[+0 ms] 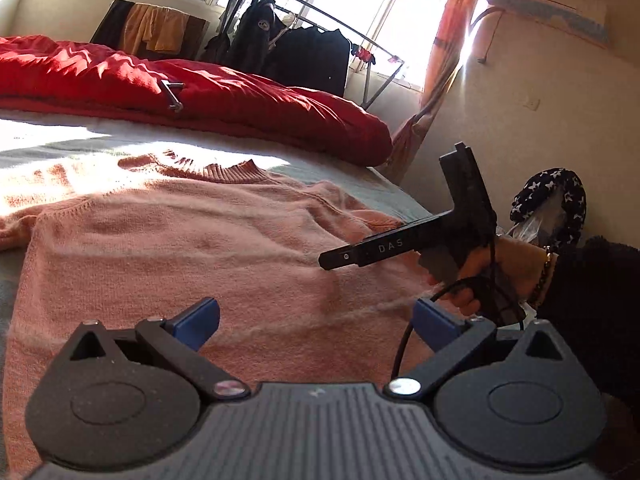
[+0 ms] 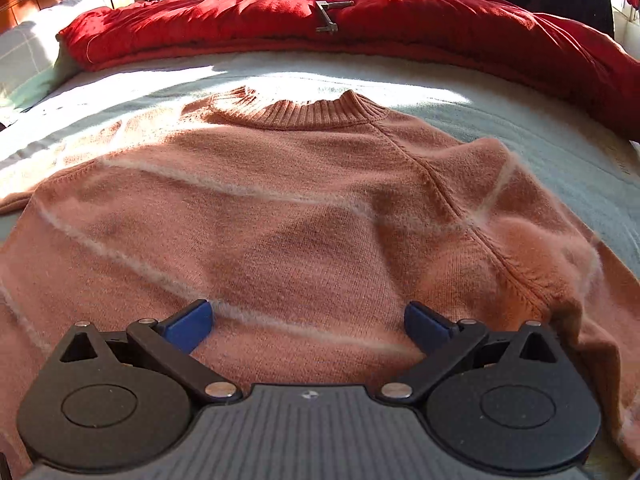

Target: Fold clothes

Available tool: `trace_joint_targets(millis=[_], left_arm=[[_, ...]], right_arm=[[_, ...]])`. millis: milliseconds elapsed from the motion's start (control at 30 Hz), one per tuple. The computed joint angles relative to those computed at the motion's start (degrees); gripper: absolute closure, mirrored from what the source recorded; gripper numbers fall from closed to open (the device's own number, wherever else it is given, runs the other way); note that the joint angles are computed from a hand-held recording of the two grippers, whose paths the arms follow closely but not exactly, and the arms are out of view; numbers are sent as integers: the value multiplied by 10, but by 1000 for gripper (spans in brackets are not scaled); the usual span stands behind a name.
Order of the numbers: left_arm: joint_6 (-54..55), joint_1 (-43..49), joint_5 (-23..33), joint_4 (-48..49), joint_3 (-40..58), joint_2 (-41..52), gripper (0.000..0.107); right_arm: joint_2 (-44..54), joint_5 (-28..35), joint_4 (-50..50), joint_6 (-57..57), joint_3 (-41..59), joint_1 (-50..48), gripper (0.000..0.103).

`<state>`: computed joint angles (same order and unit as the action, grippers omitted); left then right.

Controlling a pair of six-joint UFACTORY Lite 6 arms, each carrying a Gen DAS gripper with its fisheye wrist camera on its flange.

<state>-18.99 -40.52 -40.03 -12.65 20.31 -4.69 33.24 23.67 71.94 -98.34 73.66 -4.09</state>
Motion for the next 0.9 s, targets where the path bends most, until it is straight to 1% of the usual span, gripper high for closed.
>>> trace_joint_targets(millis=[67, 133, 167, 233, 267, 300, 333, 367, 433, 500, 533, 633, 733, 800, 900], left_arm=[[11, -4, 2, -7, 6, 7, 5], [7, 0, 5, -1, 13, 17, 5], [7, 1, 8, -2, 16, 22, 5], [13, 1, 17, -10, 21, 29, 5], [17, 1, 20, -16, 22, 31, 5], [22, 1, 23, -22, 23, 32, 5], [26, 1, 24, -26, 23, 33, 5], [25, 3, 24, -25, 23, 34, 5], [16, 10, 26, -15, 24, 37, 5], [24, 8, 28, -25, 26, 39, 5], [28, 6, 26, -29, 25, 38, 5], [27, 5, 23, -30, 26, 41, 5], [34, 4, 25, -40, 32, 51, 5], [31, 7, 25, -38, 33, 55, 5], [10, 17, 22, -18, 33, 60, 5]], right_arm=[[-50, 15, 68, -80, -57, -10, 0], [-81, 32, 134, -167, -101, -13, 0], [-79, 23, 151, -196, -108, -5, 0], [-44, -21, 169, -237, -101, 17, 0], [-29, -18, 209, -282, -104, 13, 0], [-26, 8, 239, -315, -113, -2, 0], [-30, 26, 244, -325, -122, -17, 0], [-36, 40, 228, -314, -129, -32, 0], [-58, 48, 148, -242, -142, -64, 0], [-87, 50, 95, -232, -169, -98, 0], [-103, 53, 87, -246, -186, -116, 0], [-138, 68, 86, -268, -224, -159, 0], [-157, 90, 136, -285, -239, -163, 0], [-147, 123, 147, -271, -221, -152, 0], [-113, 147, 142, -230, -171, -107, 0]])
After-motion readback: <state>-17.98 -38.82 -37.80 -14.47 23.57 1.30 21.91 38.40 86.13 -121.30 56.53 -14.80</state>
